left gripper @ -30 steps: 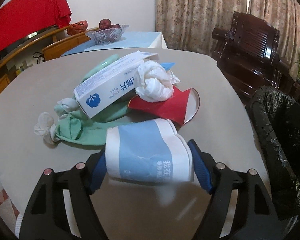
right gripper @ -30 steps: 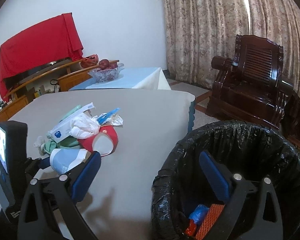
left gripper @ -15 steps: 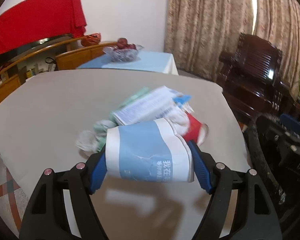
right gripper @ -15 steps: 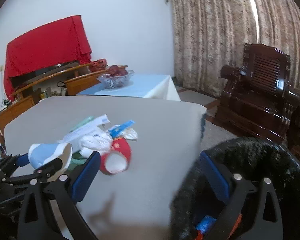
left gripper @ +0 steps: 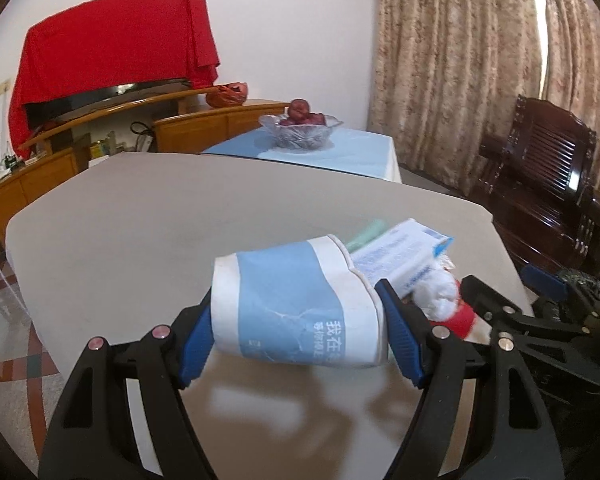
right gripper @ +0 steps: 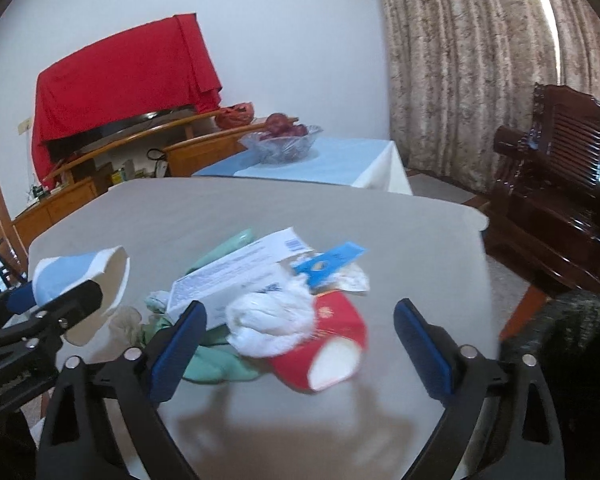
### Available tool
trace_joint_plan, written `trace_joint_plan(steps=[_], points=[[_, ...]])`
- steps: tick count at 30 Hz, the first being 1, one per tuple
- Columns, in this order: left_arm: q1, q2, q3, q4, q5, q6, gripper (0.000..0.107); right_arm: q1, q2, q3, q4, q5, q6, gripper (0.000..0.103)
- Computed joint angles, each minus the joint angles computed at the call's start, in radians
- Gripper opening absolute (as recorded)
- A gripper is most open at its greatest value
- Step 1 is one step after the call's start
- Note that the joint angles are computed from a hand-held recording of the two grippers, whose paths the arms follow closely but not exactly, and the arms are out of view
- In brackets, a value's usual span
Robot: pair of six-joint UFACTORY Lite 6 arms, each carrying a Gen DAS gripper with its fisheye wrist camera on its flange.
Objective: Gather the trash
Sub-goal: 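Grasp the white tissue with the right tool while the left tool holds the paper cup, then carry the cup and tissue over the bin and open both tools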
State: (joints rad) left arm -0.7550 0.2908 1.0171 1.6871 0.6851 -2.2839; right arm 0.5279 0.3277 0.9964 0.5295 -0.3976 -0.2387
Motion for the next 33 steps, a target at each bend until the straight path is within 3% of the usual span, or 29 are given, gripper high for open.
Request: trace_joint_plan(steps=[7,15,23,33], points=[[0.062,-0.014,-0.041,0.071,-0.018,-0.064,0.072,0.019,0.140,0.144,0.038,0.059,-0.061,0.078],[0.087,-0.007,-0.054,0.113,-0.038,-0.108,0.072,0.031,0.200,0.192,0.112,0.096,-0.156,0.062],[0.080,0.000,-0.049,0.116,-0.031,-0.112,0.072,0.025,0.173,0.170,0.040,0.106,-0.111,0.030],[0.027,-0.012,-0.019,0.087,-0.003,-0.064,0.072,0.000,-0.010,0.023,-0.081,0.099,0.024,0.027]])
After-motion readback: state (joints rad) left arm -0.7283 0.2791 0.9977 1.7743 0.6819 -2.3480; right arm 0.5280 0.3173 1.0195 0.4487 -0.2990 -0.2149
